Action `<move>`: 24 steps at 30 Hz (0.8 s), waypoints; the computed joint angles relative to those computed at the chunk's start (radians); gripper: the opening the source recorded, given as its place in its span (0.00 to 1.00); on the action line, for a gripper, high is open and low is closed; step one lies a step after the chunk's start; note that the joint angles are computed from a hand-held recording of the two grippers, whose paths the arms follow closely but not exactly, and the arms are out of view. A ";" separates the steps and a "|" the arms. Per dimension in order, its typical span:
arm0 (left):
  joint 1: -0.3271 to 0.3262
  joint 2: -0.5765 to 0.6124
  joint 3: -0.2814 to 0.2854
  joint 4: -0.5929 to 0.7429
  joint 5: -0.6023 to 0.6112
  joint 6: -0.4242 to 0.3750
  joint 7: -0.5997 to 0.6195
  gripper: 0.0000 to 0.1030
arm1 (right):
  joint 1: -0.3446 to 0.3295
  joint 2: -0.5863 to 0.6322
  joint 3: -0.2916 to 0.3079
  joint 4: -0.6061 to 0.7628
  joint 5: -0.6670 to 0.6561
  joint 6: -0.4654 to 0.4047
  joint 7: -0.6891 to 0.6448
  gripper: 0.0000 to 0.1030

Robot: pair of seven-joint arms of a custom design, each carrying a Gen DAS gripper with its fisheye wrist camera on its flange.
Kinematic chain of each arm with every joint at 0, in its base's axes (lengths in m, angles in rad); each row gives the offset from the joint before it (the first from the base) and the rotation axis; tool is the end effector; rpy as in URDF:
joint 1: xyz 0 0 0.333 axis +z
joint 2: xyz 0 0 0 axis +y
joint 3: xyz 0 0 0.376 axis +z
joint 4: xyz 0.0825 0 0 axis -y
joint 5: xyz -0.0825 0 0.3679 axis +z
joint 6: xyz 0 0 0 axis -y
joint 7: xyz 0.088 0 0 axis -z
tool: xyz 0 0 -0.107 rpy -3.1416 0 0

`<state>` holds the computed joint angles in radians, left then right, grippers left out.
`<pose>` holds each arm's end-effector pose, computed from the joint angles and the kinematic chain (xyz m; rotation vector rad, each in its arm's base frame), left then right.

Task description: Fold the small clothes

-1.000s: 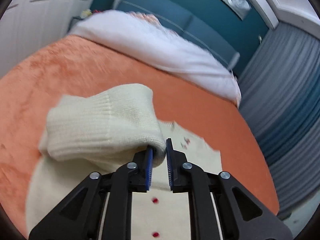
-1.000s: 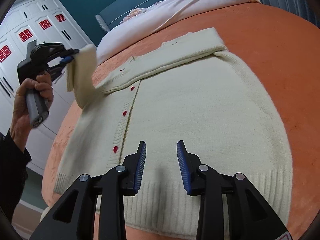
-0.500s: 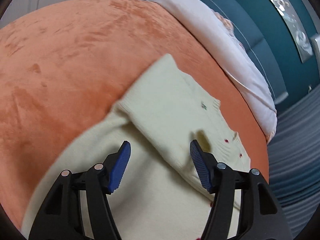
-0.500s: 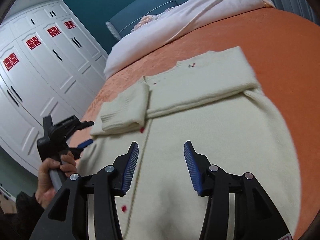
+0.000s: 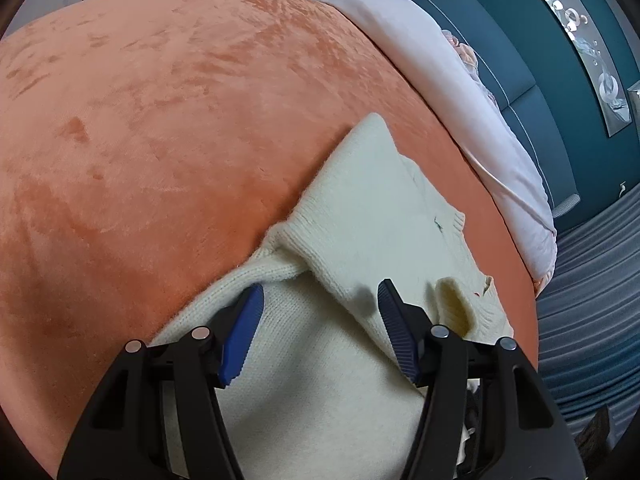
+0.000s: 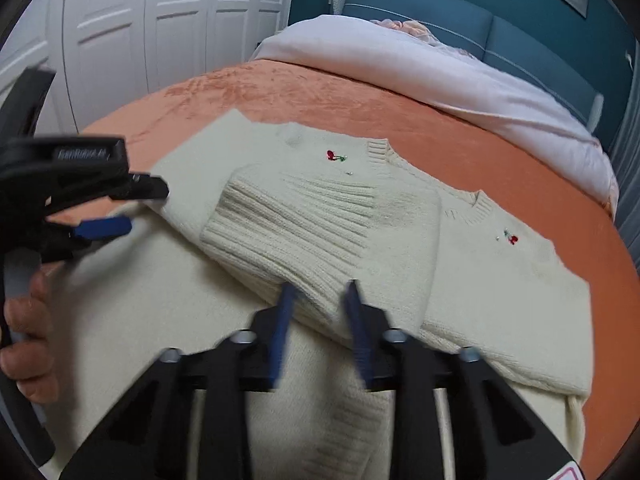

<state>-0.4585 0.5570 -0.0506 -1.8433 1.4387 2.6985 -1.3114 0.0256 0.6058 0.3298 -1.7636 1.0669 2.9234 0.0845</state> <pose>0.5729 -0.3531 0.2980 -2.6281 0.5996 -1.0344 0.6905 0.1556 0.3296 -2.1804 0.9729 -0.3577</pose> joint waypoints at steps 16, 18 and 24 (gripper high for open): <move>-0.008 -0.002 -0.002 0.005 -0.006 -0.020 -0.052 0.60 | -0.146 -0.048 0.026 -0.020 0.249 -0.110 -0.183 0.53; -0.008 -0.002 -0.002 0.005 -0.008 -0.019 -0.046 0.60 | -0.092 -0.059 0.054 -0.053 0.311 -0.019 -0.422 0.54; 0.000 -0.006 0.001 -0.006 0.036 0.007 -0.066 0.60 | 0.095 0.020 -0.003 -0.012 0.258 0.138 -0.557 0.40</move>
<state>-0.4584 0.5511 -0.0494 -1.8495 1.4745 2.7053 -1.3779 0.1204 0.6260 0.3266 -1.7757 1.3245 3.0616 -0.4726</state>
